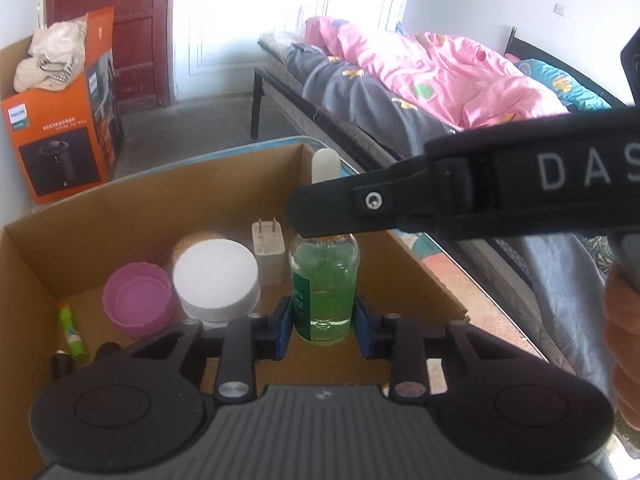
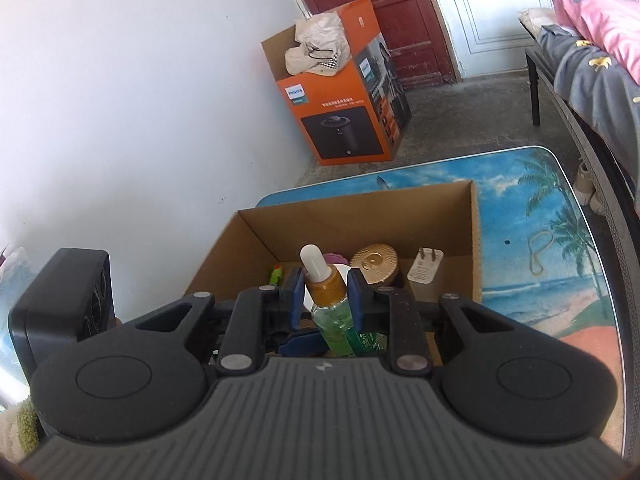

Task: Organize rigid objects
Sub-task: 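Carry the dropper bottle into the box and open the right tool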

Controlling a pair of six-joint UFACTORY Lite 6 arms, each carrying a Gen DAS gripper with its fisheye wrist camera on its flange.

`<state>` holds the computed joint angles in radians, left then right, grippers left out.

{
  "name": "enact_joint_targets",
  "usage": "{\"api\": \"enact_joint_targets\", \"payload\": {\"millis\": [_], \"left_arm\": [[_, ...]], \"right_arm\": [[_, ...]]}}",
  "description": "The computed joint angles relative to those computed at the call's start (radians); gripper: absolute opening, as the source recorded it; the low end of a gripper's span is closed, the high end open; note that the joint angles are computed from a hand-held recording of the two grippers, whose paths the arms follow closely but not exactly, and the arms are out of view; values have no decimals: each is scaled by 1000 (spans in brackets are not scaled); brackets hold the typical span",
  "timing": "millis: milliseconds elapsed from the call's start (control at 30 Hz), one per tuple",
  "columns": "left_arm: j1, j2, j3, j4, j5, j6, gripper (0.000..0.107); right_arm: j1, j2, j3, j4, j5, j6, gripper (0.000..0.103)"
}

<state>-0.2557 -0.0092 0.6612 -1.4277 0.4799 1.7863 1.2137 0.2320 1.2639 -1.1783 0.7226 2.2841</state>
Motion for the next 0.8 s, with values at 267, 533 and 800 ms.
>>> {"api": "enact_joint_targets", "payload": {"millis": [267,533,800], "left_arm": [[-63,186,122,70,-57,-110,33],[-59,238,172,134,-53,-193,39],[-54,222,148,90,-66,-139,45]], "right_arm": [[-127,40,-147,-183,-191,189,21],[-155,123,-105,-153,-213,68,21],[-155,176,-24,-45,-175,-118,22]]}}
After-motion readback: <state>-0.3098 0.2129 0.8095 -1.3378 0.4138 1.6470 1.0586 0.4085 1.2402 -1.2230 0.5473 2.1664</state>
